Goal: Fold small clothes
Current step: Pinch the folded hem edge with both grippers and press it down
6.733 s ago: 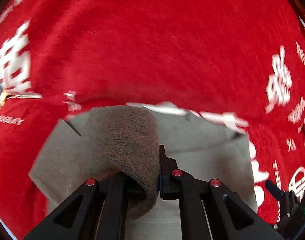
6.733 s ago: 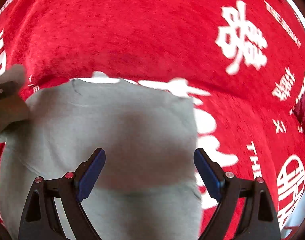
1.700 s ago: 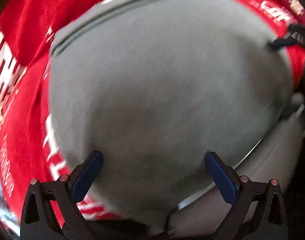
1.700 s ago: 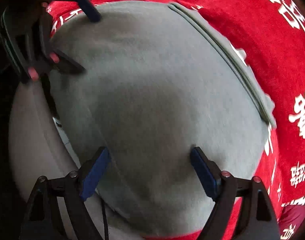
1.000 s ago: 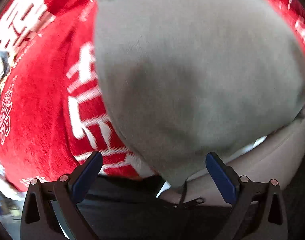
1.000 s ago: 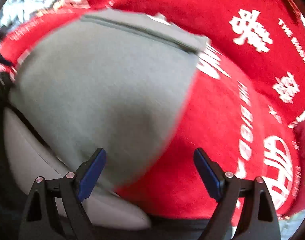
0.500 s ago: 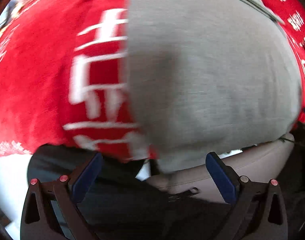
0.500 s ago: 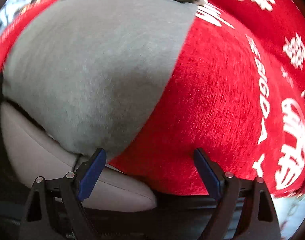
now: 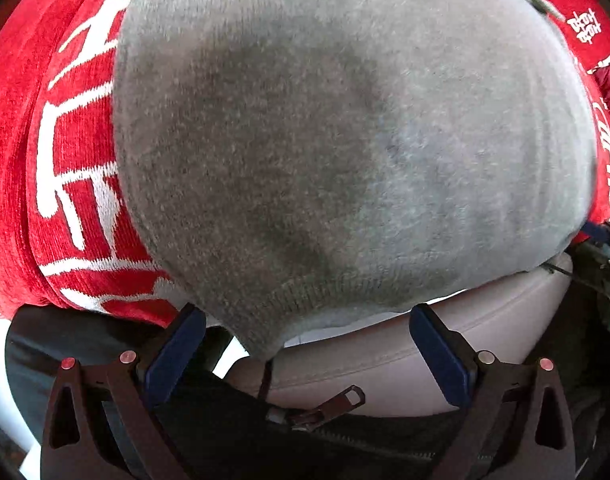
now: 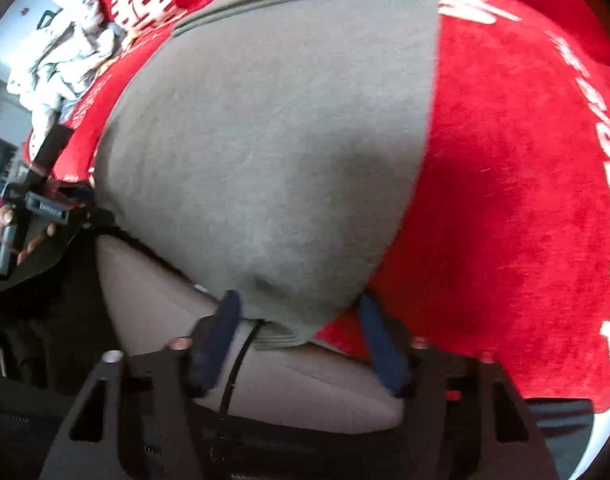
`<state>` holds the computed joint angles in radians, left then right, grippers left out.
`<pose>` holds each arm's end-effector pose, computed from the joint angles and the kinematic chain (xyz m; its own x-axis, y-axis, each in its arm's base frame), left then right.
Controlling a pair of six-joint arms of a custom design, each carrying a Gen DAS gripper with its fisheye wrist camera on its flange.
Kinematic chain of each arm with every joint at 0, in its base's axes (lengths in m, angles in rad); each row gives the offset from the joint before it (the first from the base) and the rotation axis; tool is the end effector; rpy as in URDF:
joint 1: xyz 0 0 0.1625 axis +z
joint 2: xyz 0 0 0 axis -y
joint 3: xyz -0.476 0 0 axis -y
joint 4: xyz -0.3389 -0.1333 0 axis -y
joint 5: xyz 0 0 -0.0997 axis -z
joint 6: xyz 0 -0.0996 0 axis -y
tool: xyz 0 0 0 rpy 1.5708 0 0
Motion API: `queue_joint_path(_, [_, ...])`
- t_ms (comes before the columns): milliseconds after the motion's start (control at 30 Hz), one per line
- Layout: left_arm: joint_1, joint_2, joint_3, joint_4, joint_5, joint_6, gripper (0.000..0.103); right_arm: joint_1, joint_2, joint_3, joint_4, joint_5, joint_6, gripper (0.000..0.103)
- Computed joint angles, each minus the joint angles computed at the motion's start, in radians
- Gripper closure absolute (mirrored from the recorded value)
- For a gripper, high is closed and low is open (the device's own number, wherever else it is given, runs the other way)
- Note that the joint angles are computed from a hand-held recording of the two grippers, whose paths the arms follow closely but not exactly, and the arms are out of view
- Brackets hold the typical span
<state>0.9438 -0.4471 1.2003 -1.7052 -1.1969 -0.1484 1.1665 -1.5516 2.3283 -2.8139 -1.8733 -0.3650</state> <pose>-0.2756 -0.6695 0.0031 -0.6933 0.6123 -0.3800 0.3796 0.7585 0.5297 -0.0553 -0.3926 0.3608 -0.8960 0.1727 0.4091 0.0337 0.9451 -0.3251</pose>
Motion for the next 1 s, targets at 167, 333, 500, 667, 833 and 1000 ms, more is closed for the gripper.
queue_joint_path(167, [-0.02,-0.072,0.084,-0.03,-0.022,0.0,0.022,-0.029,0.018,0.006,0.022,0.083,-0.015,0.045])
queue_joint_path(333, [-0.013,-0.125,0.159,-0.089,-0.062,-0.005,0.029,-0.067,0.03,0.011,0.104,0.159,0.025,0.045])
queue_joint_path(500, [0.003,-0.184,0.186,-0.072,-0.068,-0.028,0.055,-0.018,0.072,0.015,0.045,0.109,0.023,0.081])
queue_joint_path(667, [0.015,-0.211,0.217,-0.099,-0.065,0.012,0.09,-0.019,0.022,0.07,-0.069,0.161,-0.063,0.096])
queue_joint_path(833, [-0.026,-0.262,0.285,-0.218,-0.049,0.074,0.093,-0.012,-0.051,0.141,-0.247,0.229,-0.146,0.096])
queue_joint_path(1000, [-0.042,-0.263,0.291,-0.311,-0.059,0.108,0.093,-0.029,-0.062,0.131,-0.372,0.199,-0.143,0.096])
